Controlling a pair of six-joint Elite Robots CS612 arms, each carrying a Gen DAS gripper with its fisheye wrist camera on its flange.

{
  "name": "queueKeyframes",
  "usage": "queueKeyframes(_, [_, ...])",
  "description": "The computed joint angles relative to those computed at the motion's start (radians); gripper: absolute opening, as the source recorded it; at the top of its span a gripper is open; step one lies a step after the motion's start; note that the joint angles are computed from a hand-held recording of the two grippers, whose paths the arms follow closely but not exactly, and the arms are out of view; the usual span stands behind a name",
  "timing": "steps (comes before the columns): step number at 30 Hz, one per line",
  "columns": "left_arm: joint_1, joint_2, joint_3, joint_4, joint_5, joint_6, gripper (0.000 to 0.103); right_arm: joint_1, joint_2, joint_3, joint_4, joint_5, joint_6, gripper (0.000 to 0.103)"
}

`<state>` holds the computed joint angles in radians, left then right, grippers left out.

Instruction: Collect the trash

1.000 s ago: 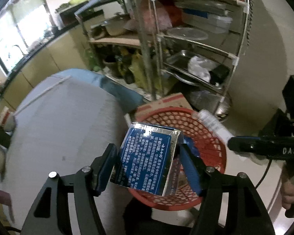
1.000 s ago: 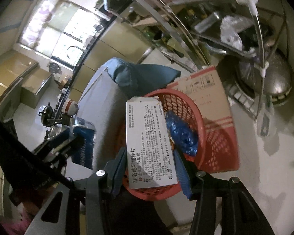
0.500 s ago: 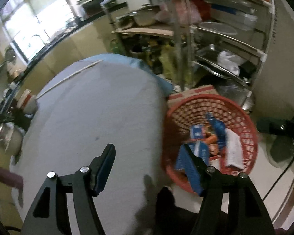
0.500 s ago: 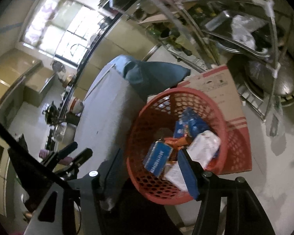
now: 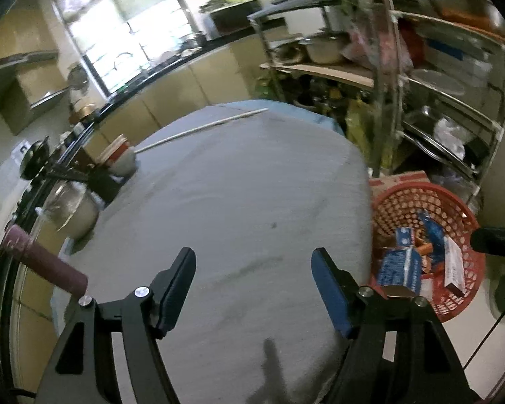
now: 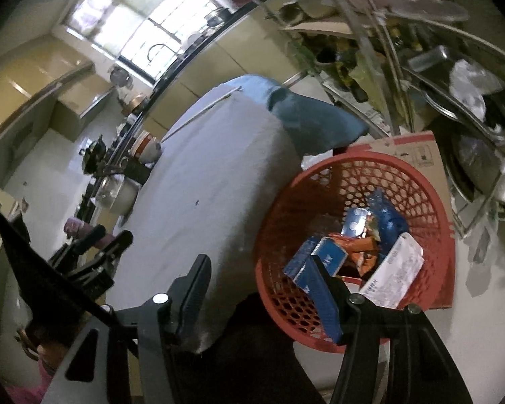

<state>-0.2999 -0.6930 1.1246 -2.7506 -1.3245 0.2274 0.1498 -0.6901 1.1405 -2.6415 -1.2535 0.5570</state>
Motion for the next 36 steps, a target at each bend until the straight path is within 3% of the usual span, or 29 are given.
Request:
queueKeyframes(10, [0.019, -0.012, 0.021, -0.032, 0.011, -0.048, 0.072, 0.005, -0.011, 0.004, 0.036, -0.038, 0.036, 0.062])
queueKeyframes(14, [0.026, -0.014, 0.025, -0.039, 0.002, -0.065, 0.072, 0.013, -0.011, -0.010, 0.047, -0.060, 0.010, 0.062])
queueKeyframes(18, [0.036, -0.021, 0.034, -0.049, -0.009, -0.086, 0.072, 0.034, -0.002, -0.046, 0.063, -0.104, -0.047, 0.062])
queueKeyframes(26, [0.053, -0.036, 0.053, -0.068, -0.011, -0.118, 0.073, 0.092, 0.022, -0.115, 0.027, -0.256, -0.185, 0.062])
queueKeyframes(36, [0.079, -0.070, 0.109, -0.117, 0.028, -0.217, 0.073, 0.145, 0.076, -0.219, 0.031, -0.279, -0.308, 0.062])
